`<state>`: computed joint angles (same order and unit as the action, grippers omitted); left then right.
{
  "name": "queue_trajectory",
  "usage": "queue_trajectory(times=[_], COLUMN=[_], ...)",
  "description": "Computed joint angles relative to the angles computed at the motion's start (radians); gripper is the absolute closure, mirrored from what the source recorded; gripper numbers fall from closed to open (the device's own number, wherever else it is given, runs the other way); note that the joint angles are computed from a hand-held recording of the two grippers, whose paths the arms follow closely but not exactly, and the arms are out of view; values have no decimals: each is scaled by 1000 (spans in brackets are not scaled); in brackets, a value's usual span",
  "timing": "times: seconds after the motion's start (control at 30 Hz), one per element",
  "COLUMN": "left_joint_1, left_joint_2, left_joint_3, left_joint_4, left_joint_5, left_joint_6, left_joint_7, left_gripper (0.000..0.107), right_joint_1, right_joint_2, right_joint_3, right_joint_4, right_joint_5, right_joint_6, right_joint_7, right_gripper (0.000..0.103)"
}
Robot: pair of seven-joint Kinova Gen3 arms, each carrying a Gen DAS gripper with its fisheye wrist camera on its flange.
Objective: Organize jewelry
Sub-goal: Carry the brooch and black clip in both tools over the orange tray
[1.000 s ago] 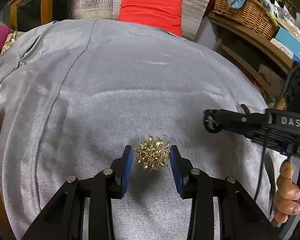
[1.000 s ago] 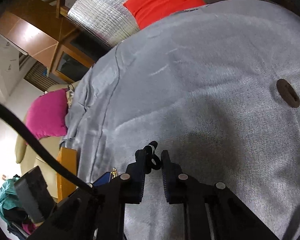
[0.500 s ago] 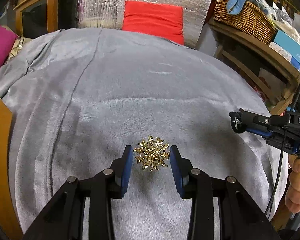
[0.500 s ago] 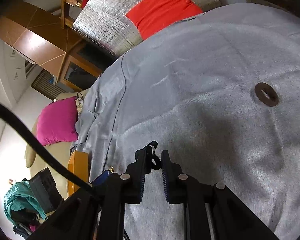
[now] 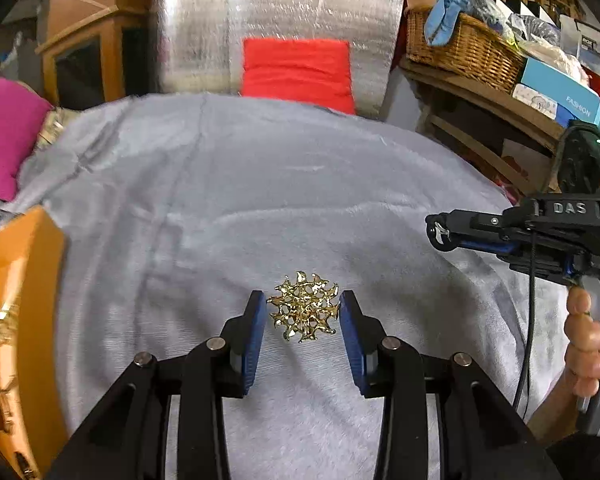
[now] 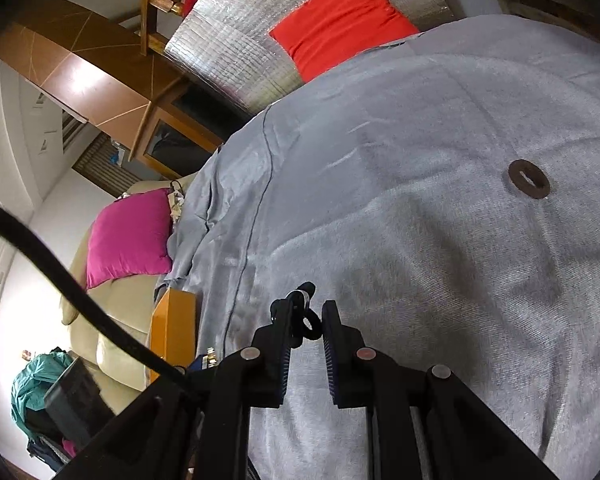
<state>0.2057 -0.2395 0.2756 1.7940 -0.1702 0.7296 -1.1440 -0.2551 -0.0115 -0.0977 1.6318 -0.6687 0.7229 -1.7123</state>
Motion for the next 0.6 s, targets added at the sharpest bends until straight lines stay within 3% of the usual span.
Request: queue_trajectory(times=[0.07,0.2,0.43,0.6], left_joint_1=[-16,-39,-104,-140], left_joint_2=[-51,-175,-374,-469], left_joint_3=[17,-17,-156,-317], left_joint_4=[12,28,38,90], left_joint_5=[-31,-23,27,50], left_joint_6=[21,91,258,331], left_joint_7=[24,-23,-178,-304], left_gripper=[69,69,69,69], right_joint_1=[-6,-34,-147,-262], right_joint_2=[2,8,46,98], right_joint_3=[-6,-28,-110,-169], right_joint_4=[-13,-35,-96,-181], right_joint_5=[-3,-3,64,169], right_joint_6=[0,-19,-86,-100], right_joint_7=[4,6,-62,-121], right_gripper=[87,87,87,87])
